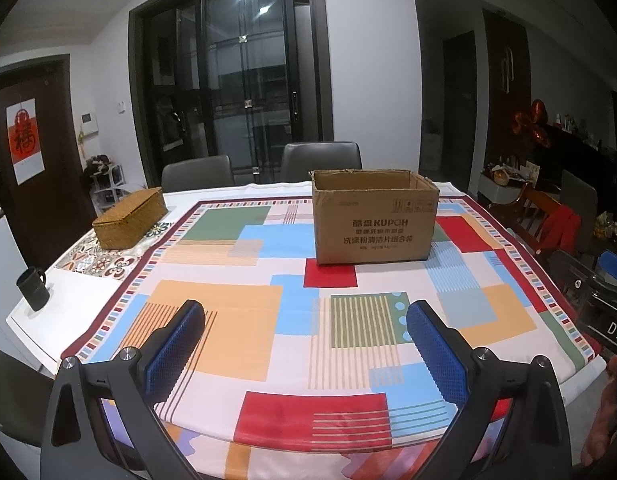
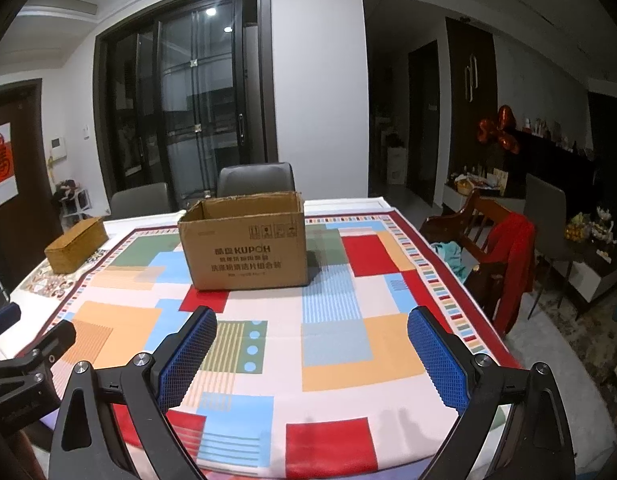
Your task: Organize snacks
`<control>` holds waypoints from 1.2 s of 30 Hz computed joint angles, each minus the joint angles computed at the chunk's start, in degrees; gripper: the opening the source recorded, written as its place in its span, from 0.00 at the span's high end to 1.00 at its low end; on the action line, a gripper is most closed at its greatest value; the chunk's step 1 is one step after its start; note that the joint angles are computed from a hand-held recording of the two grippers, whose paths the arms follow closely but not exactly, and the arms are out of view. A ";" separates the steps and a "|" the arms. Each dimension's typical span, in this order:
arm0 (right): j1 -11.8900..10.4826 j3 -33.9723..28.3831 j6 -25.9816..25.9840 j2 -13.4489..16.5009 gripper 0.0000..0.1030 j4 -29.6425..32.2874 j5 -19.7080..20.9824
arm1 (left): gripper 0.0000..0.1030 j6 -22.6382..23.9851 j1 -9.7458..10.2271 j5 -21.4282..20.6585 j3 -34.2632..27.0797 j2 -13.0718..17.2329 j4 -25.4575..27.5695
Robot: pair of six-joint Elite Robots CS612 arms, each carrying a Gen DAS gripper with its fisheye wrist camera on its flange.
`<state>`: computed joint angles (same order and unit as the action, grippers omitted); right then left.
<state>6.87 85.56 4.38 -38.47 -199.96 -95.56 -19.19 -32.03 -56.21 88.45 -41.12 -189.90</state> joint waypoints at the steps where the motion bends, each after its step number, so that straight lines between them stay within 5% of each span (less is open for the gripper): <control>1: 0.01 0.05 -0.02 -0.01 0.06 -0.29 0.03 | 0.00 0.07 -0.05 0.11 0.09 -0.04 -0.15; 36: -0.06 0.31 1.29 -0.09 0.05 -0.23 0.79 | 0.00 0.37 -0.40 0.72 0.32 -0.03 -0.98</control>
